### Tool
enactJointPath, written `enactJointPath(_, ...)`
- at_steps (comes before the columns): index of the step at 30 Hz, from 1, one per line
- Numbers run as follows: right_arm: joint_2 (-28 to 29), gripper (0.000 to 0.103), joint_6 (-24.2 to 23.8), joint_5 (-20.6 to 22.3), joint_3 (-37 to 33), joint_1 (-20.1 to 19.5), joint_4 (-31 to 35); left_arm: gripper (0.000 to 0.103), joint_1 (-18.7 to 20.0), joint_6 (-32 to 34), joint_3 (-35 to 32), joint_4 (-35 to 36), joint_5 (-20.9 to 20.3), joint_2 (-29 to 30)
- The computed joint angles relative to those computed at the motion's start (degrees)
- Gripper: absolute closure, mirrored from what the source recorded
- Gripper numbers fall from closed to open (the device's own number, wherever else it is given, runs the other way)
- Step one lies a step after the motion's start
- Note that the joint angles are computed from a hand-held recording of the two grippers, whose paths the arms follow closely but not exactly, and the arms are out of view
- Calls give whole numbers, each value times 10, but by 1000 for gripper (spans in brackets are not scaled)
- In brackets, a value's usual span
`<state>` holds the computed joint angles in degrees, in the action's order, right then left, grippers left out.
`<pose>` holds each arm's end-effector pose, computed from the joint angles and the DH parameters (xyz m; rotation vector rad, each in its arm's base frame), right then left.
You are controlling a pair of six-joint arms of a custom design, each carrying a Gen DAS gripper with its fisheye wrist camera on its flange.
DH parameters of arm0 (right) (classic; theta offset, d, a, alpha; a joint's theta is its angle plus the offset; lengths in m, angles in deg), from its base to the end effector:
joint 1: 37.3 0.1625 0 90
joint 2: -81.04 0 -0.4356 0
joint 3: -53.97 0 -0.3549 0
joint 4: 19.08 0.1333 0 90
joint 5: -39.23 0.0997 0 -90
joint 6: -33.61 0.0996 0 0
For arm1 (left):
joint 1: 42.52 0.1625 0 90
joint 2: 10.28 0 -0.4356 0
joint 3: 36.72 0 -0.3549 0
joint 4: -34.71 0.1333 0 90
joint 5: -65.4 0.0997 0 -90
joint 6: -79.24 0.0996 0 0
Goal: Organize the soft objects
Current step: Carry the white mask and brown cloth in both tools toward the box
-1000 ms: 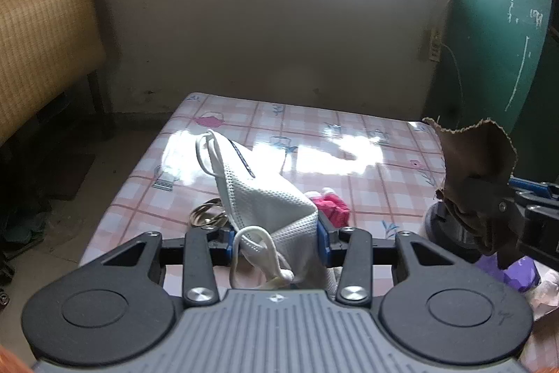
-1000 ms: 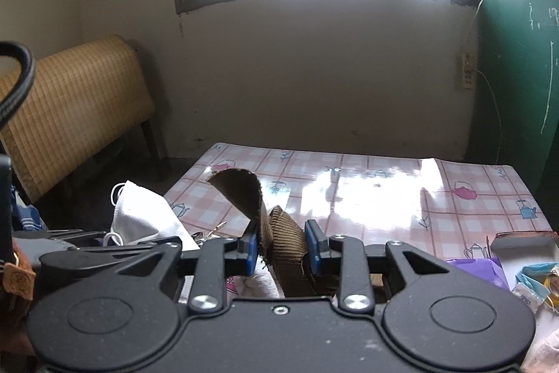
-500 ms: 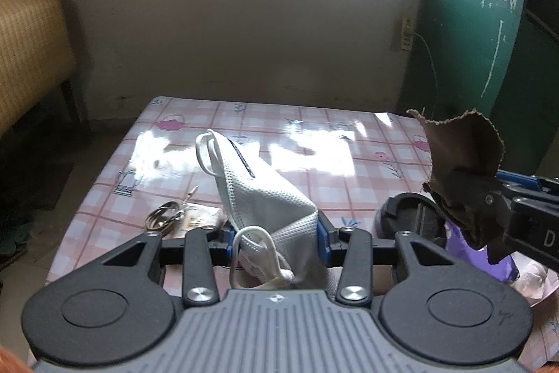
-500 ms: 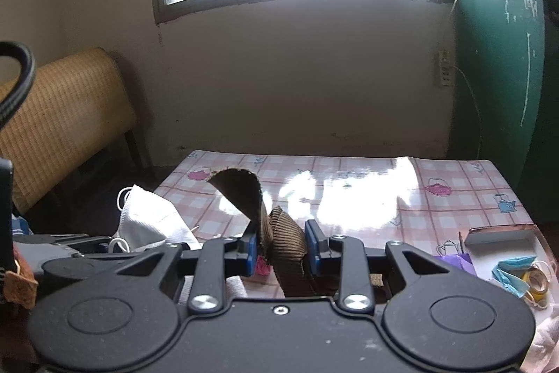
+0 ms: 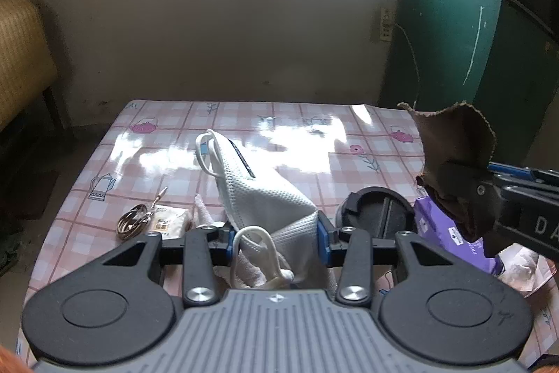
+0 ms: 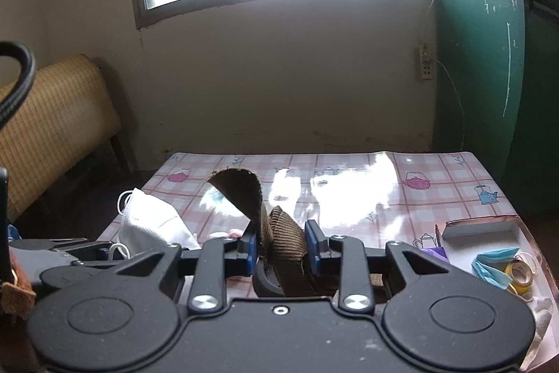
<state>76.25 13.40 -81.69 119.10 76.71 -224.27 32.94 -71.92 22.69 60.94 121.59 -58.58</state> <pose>0.3749 -0.6398 -0.0772 0.5754 -2.3177 1.2476 0.0212 -0.6701 0.2899 0.5202 2.2290 -1.0258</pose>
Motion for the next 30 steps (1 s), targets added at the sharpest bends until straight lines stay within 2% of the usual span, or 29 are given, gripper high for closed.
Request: enactJointPath(30,-40,68,6,-23,59,-19,-61,60,-33,14,6,-2,23,20)
